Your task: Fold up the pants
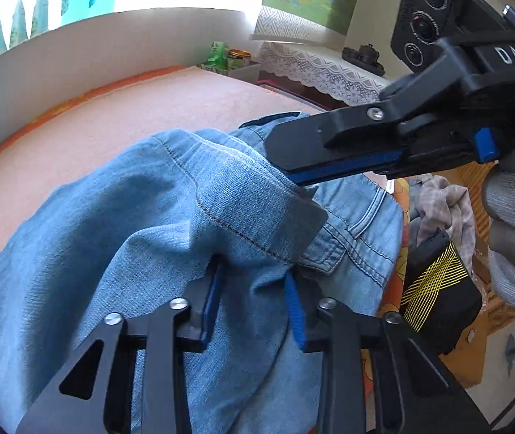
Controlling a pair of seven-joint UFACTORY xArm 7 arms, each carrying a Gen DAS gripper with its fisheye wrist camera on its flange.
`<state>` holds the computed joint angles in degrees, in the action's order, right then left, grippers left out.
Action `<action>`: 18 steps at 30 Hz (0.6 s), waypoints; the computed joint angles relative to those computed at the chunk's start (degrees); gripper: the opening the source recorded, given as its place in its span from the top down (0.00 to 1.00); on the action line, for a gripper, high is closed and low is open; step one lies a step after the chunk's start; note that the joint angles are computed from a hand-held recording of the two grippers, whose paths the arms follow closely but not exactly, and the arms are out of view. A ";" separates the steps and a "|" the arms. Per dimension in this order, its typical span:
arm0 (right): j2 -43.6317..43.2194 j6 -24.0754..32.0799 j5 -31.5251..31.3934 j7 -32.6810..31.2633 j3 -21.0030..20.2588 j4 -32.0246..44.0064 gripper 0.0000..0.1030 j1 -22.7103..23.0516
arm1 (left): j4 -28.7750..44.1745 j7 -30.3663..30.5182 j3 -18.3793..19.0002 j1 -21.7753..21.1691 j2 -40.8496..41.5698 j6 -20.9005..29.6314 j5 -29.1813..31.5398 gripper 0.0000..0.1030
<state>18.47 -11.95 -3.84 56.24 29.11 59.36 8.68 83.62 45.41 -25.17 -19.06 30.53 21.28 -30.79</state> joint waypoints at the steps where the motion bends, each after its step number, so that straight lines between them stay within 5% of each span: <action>1: 0.08 -0.35 0.10 -0.76 1.36 -0.48 0.89 -1.42 | 0.65 0.68 -1.03 1.54 0.59 1.92 -1.37 0.85; 3: -1.77 0.67 0.18 -0.68 -3.12 -1.61 0.84 1.87 | 1.68 1.64 -1.99 3.35 1.27 4.55 -4.09 0.88; 5: -3.92 0.72 4.35 -2.33 -14.75 -2.79 0.54 12.29 | 1.48 3.68 -2.55 4.36 0.90 5.49 -6.64 0.90; 6: -4.26 0.71 6.16 -3.74 -18.15 -3.01 0.31 15.07 | 1.30 4.50 -2.43 4.47 0.42 6.12 -7.39 0.92; 7: -4.01 0.98 6.81 -4.24 -19.14 -2.70 0.27 15.45 | 0.80 5.45 -2.29 4.64 -0.24 6.53 -8.26 0.92; 10: -0.17 3.03 6.03 -4.59 -12.32 1.15 0.27 7.23 | 0.86 6.43 -1.36 3.92 -0.83 7.80 -10.40 0.93; 18: 9.27 11.60 10.49 -10.03 -9.98 13.21 0.27 4.43 | 1.87 8.23 -0.12 2.48 0.10 8.82 -13.07 0.95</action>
